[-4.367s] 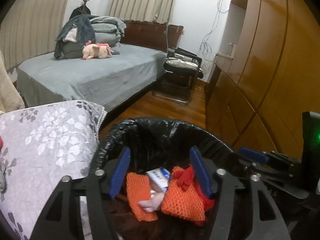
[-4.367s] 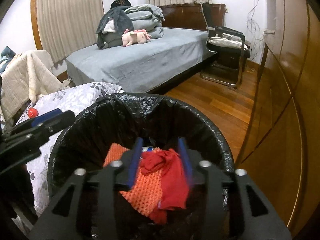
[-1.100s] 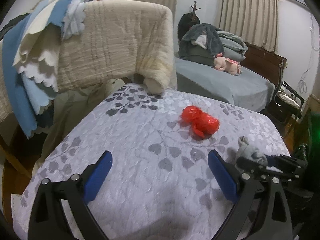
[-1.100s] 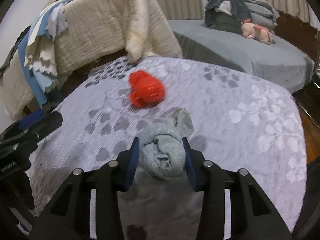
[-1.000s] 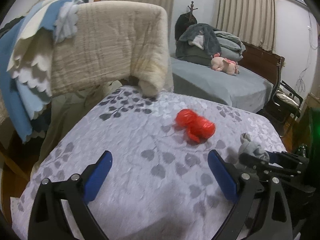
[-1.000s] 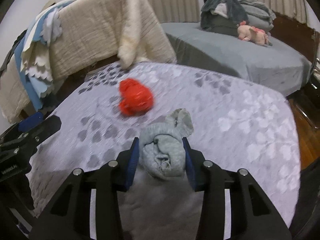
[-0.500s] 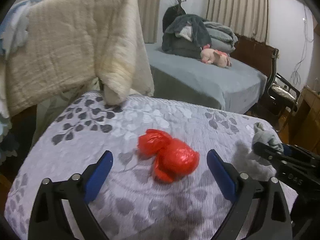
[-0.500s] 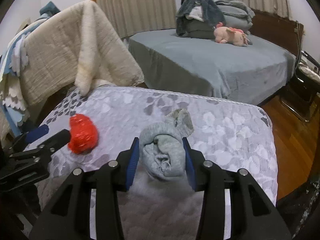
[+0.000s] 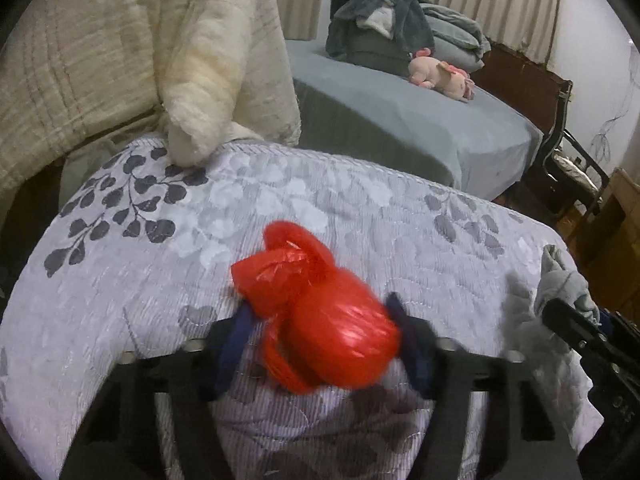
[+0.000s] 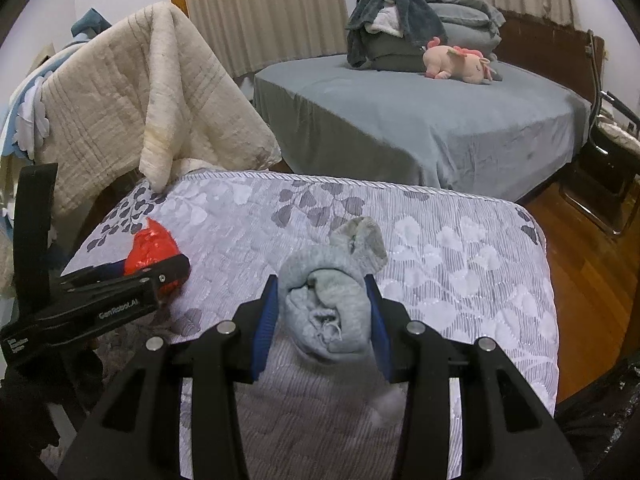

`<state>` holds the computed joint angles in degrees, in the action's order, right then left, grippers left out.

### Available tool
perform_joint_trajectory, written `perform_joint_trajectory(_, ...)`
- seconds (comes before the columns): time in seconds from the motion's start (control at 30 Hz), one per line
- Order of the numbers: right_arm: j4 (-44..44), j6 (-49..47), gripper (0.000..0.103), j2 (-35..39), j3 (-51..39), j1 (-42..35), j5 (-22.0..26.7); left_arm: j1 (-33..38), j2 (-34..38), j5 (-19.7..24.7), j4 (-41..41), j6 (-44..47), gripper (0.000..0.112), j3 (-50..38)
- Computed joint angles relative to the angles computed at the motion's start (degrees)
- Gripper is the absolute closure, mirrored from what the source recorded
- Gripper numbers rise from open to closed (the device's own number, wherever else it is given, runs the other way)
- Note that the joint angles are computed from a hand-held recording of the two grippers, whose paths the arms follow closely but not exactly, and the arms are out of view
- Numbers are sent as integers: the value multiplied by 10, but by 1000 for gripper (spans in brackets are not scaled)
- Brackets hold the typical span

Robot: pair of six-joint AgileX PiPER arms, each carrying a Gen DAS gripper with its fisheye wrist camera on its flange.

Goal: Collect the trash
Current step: 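Grasp the red plastic bag with the left gripper while the right holds the sock, then carry the red bag and grey sock over the bin with both grippers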

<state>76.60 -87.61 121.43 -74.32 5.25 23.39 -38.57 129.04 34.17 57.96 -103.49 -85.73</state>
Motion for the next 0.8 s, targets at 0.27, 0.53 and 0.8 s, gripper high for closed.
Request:
perform_joint_trajectory(0.27,31,-45,63,-40,38,-11,18,-34,-32,15,68,-76,72,37)
perform_joint_trajectory(0.53,47,-71,63,-105,99,-36,50,-89,-71,64,69,-90,72,48)
perform_joint_trajectory(0.8,45,-94,63,-195,179,-83,94,-159,-105,121,65,-112,72,63)
